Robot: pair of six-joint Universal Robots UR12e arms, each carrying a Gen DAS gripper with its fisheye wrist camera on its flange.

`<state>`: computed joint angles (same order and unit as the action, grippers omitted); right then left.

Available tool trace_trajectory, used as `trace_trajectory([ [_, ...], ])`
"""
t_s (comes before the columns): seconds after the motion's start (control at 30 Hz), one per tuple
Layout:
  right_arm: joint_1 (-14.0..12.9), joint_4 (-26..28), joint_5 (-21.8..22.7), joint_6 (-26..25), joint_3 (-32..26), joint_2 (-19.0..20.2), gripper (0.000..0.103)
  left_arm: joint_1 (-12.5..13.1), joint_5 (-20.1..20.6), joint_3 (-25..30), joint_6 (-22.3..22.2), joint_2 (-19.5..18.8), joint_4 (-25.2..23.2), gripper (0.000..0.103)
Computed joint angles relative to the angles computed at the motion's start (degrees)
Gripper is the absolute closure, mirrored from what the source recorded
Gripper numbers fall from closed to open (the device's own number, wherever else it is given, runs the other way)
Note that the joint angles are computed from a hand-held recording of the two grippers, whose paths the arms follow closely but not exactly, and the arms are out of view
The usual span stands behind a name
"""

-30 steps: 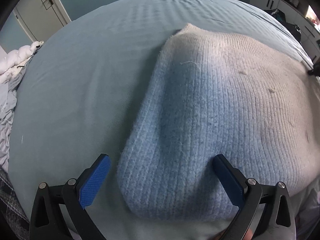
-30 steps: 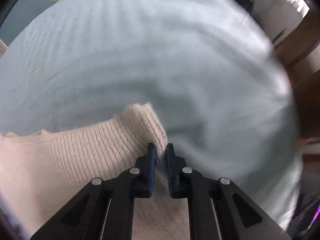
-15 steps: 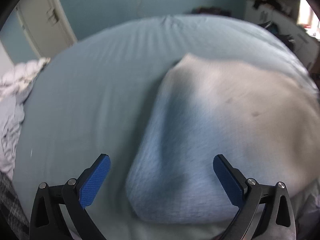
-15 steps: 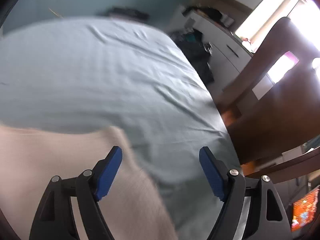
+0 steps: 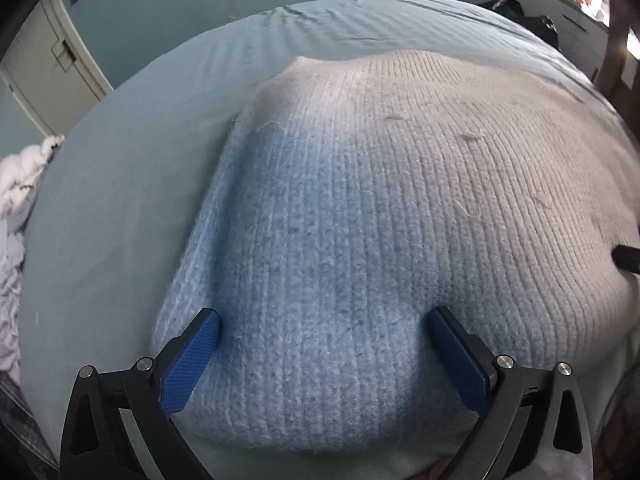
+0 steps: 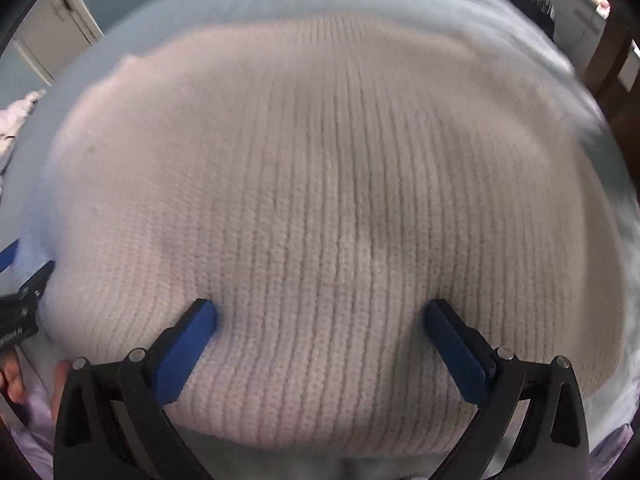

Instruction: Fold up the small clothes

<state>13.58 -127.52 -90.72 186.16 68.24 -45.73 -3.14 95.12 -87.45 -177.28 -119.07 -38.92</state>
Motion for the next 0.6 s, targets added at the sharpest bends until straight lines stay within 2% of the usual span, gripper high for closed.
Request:
trace_trajectory([
  [0.03, 0.14, 0.63, -1.84, 1.56, 0.46, -1.06, 0.001, 0.36, -0.58, 0.06, -0.37, 0.23, -0.31, 0.000],
  [0.07, -0.14, -1.13, -2.33, 3.71, 1.99, -2.71, 0.001, 0.61, -0.35, -0.21, -0.84, 1.09, -0.86, 0.000],
  [0.1, -1.17, -4.97, -0.46, 6.65, 5.09, -4.92, 0.001, 0.59, 0.75, -0.12, -1.24, 1.35, -0.72, 0.000],
  [0.2, -5.40, -7.88, 7.73, 16.00, 11.28, -9.65, 0.001, 0.70, 4.62, -2.98, -1.87, 4.54, 2.02, 0.000],
  [0.3, -10.12, -13.90, 15.90, 26.64, 17.70, -12.33, 0.001, 1.43, 4.08, -4.82, -1.94, 7.02, 1.31, 0.000],
  [0.33, -10.78, -14.78, 17.98, 28.77, 18.30, -12.48, 0.001, 1.61, 4.10, -5.14, -2.06, 7.35, 1.27, 0.000],
  [0.37, -11.91, -16.23, 21.39, 30.45, 18.74, -11.92, 0.008, 1.69, 4.49, -6.01, -2.24, 7.99, 1.46, 0.000],
  [0.4, -12.78, -16.43, 26.46, 31.09, 18.40, -10.84, 0.024, 1.53, 4.94, -6.86, -2.50, 8.47, 1.72, 0.000],
  [0.43, -13.01, -15.52, 29.89, 31.49, 17.66, -9.92, 0.034, 1.48, 5.19, -7.18, -2.78, 8.54, 1.89, 0.000],
  [0.47, -13.29, -14.18, 31.66, 31.83, 16.71, -9.02, 0.047, 1.53, 5.08, -7.39, -3.13, 8.60, 1.81, 0.000],
  [0.53, -13.35, -11.81, 29.35, 34.07, 15.38, -7.60, 0.055, 1.96, 3.57, -8.32, -3.76, 9.19, 1.51, 0.000],
  [0.6, -13.77, -13.28, 27.55, 40.54, 16.83, -7.76, 0.103, 2.34, 3.17, -8.70, -4.52, 9.44, 1.31, 0.000],
])
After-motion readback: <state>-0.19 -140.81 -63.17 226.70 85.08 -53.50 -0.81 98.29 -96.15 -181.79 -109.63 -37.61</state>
